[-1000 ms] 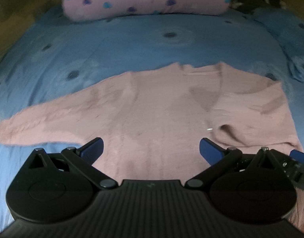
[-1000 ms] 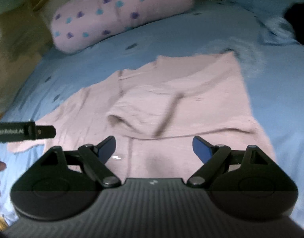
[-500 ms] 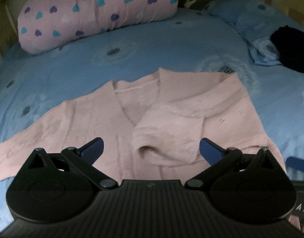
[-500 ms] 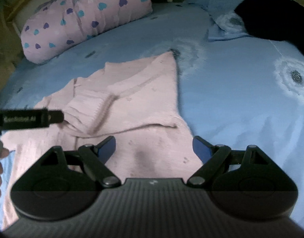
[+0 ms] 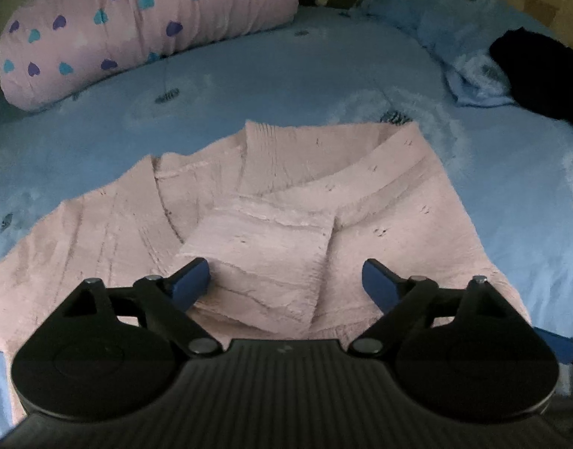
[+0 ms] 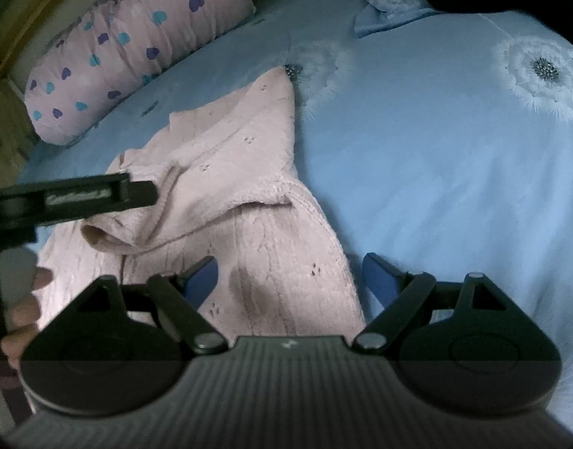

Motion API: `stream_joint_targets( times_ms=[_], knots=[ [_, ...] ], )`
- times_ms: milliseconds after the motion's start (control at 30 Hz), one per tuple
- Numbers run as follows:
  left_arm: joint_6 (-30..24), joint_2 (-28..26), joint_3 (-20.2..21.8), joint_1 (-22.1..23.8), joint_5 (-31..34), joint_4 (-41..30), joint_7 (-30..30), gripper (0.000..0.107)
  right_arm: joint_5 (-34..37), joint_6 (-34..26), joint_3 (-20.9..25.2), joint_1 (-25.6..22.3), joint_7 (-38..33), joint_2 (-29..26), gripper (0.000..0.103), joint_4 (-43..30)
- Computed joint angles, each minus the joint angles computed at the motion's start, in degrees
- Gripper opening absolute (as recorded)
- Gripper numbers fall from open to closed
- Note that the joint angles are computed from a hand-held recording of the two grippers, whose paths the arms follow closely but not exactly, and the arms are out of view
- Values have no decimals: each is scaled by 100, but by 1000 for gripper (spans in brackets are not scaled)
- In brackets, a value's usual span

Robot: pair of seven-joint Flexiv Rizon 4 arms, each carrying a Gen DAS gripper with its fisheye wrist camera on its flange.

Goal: Fold small clothes

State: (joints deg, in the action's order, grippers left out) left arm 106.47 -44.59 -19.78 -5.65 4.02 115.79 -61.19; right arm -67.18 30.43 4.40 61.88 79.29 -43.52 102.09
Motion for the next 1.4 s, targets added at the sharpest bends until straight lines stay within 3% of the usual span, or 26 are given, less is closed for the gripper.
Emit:
stream_joint_targets(
  times_ms=[67, 167, 233, 267, 333, 400, 433, 600, 800, 867, 933, 1000, 1133, 1233, 1400],
  knots=[
    [52, -83, 216, -248, -86, -117, -16, 86, 70, -27, 30, -17, -292, -42, 85, -76],
    [301, -213, 730, -753, -82, -318, -72, 76, 11, 36, -8, -8, -107, 26, 85, 20],
    [560, -274, 950, -1094, -641, -296, 396, 54, -135, 105, -42, -7, 258, 110, 85, 160],
    [567, -265, 899, -1029, -583, -290, 426, 48, -215, 121, -51, -8, 453, 145, 85, 223],
    [401, -207, 514, -512, -31, -278, 132, 26, -363, 119, -48, -22, 774, 202, 85, 331],
    [298, -162, -5, 62, 190, -171, 101, 14, -411, 58, -6, -48, 867, 220, 85, 358],
    [337, -136, -138, 237, 239, -124, 57, 14, -424, 16, 12, -55, 870, 224, 85, 358],
    [447, 1, -570, 937, 380, -10, -317, 14, -464, -209, 63, -40, 727, 201, 85, 282],
    [191, 143, -118, 1013, 87, -195, -578, 16, -494, -299, 85, -47, 514, 164, 85, 212],
    [37, 154, 325, 757, -224, -327, -669, 28, -465, -314, 91, -49, 435, 143, 85, 174],
    [-35, 109, 629, 610, -442, -431, -729, 57, -459, -306, 87, -51, 390, 130, 85, 155],
    [21, 45, 700, 668, -478, -479, -720, 67, -459, -298, 81, -49, 348, 121, 85, 146],
    [91, -8, 417, 1117, -218, -475, -527, 82, -415, -311, 69, -25, 197, 70, 85, 70],
    [58, -119, -210, 1745, 67, -435, -441, 83, -387, -308, 54, -6, 129, 40, 85, 6],
    [-478, -267, -688, 1997, -161, -599, -485, 83, -384, -394, 6, 12, -92, 64, 85, -38]
  ],
)
